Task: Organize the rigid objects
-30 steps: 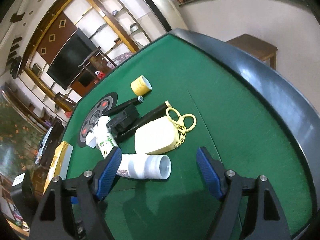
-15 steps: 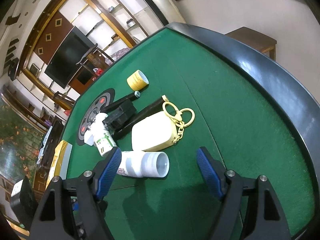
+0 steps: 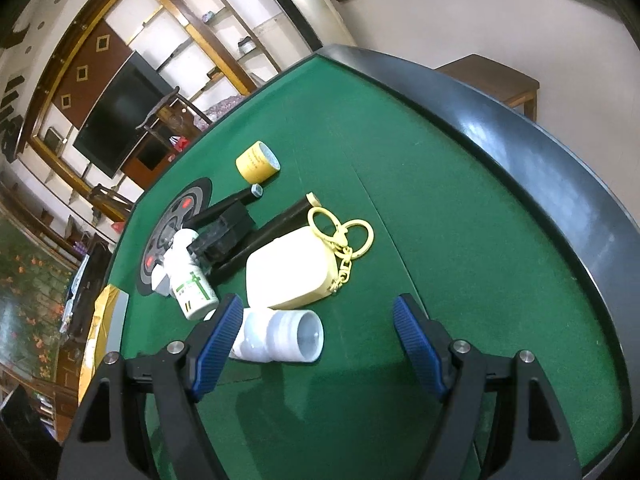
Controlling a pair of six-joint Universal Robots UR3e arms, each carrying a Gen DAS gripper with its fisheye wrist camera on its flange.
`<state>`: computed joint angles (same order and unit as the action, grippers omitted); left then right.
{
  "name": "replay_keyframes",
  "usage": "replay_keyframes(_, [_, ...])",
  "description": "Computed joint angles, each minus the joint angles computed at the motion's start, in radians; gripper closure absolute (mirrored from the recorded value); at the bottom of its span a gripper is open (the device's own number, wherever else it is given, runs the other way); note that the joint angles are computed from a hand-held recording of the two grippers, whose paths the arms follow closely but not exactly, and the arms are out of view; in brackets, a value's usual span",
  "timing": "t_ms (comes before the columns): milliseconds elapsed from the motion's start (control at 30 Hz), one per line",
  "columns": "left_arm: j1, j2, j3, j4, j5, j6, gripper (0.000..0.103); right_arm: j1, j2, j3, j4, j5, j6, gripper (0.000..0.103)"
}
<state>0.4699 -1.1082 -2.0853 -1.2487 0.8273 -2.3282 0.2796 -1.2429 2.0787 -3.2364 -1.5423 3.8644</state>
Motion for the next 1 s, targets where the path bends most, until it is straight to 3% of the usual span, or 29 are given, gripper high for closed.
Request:
replay_keyframes(67, [0.029,0.007,0.007,-0.048,-0.015,0.021,0.089,-0.011,0.014,-0.007,-0.017,0.028,0.012,0.026])
replay_keyframes(233, [0.063,0.020,0.004,-0.086,-0.025,0.049,0.089,-0.047,0.088,-0.036,-0.097,0.260,0.024,0.025])
replay_keyframes(333, [0.089,0.022,0.010,-0.128,-0.037,0.080,0.089,-0.015,0.114,-0.083,-0.059,0.379,-0.017,0.024])
replay_keyframes(400, [0.091,0.011,0.010,-0.127,-0.038,0.081,0.089,0.018,0.109,-0.114,-0.001,0.407,-0.061,0.024])
replay_keyframes(633, [0.113,-0.018,0.033,-0.180,-0.057,0.114,0.089,0.195,0.097,-0.377,0.362,-0.016,-0.151,0.024])
replay_keyframes(767, [0.133,-0.010,0.041,-0.228,-0.073,0.144,0.089,0.248,0.202,-0.563,0.510,-0.106,-0.209,0.025])
replay_keyframes(900, [0.139,-0.017,0.049,-0.251,-0.075,0.166,0.089,0.265,0.303,-0.699,0.613,-0.131,-0.261,0.026])
replay_keyframes(1000, [0.143,-0.018,0.057,-0.260,-0.080,0.174,0.089,0.270,0.327,-0.714,0.599,-0.158,-0.271,0.038])
